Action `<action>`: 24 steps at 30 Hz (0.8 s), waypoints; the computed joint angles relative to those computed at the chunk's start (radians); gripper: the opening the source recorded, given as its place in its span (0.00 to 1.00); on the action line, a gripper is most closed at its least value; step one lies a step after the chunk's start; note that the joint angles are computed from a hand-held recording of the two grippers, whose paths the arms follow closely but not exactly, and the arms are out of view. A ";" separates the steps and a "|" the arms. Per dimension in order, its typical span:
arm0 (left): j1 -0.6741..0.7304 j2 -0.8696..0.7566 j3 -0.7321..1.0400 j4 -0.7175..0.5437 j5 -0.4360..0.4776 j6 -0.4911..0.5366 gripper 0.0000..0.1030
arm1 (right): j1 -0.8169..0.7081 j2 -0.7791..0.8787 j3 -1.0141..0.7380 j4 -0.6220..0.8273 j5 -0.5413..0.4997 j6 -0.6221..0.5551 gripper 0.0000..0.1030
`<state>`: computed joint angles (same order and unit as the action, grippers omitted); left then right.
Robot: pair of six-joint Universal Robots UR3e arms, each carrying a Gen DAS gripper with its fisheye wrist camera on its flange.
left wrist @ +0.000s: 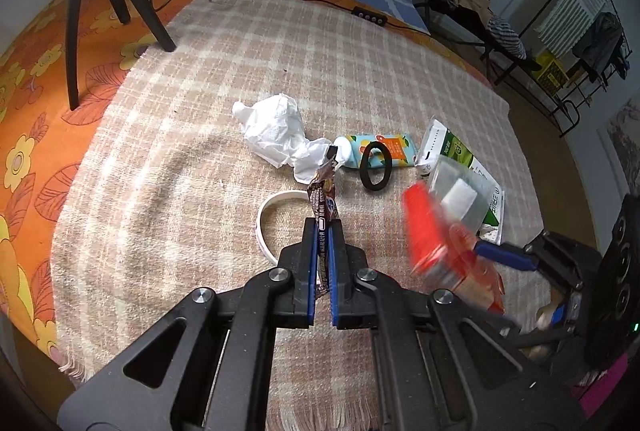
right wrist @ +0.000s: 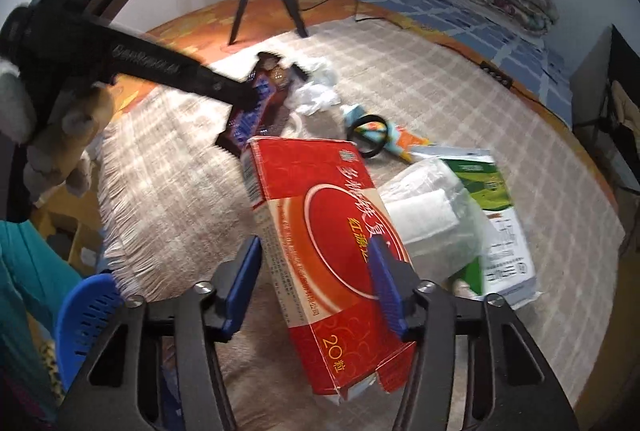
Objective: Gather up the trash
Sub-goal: 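Grasp the Snickers bar with the left tool while the right tool grasps the red tissue box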
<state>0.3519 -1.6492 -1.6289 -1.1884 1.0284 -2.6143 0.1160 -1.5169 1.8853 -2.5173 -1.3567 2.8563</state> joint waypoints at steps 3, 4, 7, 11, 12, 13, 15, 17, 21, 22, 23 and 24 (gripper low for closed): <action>0.004 0.002 0.006 -0.007 -0.007 0.000 0.02 | -0.024 -0.021 0.002 0.005 0.009 0.005 0.40; 0.005 0.004 0.008 -0.011 -0.010 0.001 0.02 | -0.030 -0.031 0.003 0.009 0.016 0.005 0.38; 0.003 0.008 0.009 -0.015 -0.011 0.006 0.02 | -0.030 -0.038 0.003 0.014 0.024 -0.003 0.36; -0.004 0.008 0.007 -0.008 -0.007 0.001 0.02 | -0.017 -0.021 0.002 0.025 0.006 -0.020 0.36; -0.005 0.008 0.007 -0.008 -0.007 0.001 0.02 | -0.001 -0.012 -0.007 0.022 -0.024 -0.020 0.36; -0.004 0.010 0.006 -0.007 -0.007 0.001 0.02 | 0.003 -0.016 -0.010 0.024 -0.042 -0.018 0.36; -0.001 0.015 0.003 -0.006 -0.009 0.003 0.02 | -0.015 -0.034 -0.011 0.028 -0.042 -0.011 0.36; 0.005 0.019 0.003 -0.011 -0.014 0.008 0.02 | -0.062 -0.066 -0.004 0.040 -0.023 -0.004 0.36; 0.011 0.019 0.012 -0.024 -0.024 0.010 0.02 | -0.153 -0.117 0.023 0.057 0.021 0.002 0.35; 0.011 0.018 0.014 -0.025 -0.025 0.010 0.02 | -0.165 -0.123 0.026 0.059 0.030 0.004 0.35; 0.010 0.020 0.014 -0.025 -0.025 0.009 0.02 | -0.177 -0.129 0.027 0.062 0.039 0.005 0.35; 0.009 0.020 0.014 -0.026 -0.026 0.010 0.02 | -0.191 -0.136 0.030 0.066 0.048 0.008 0.35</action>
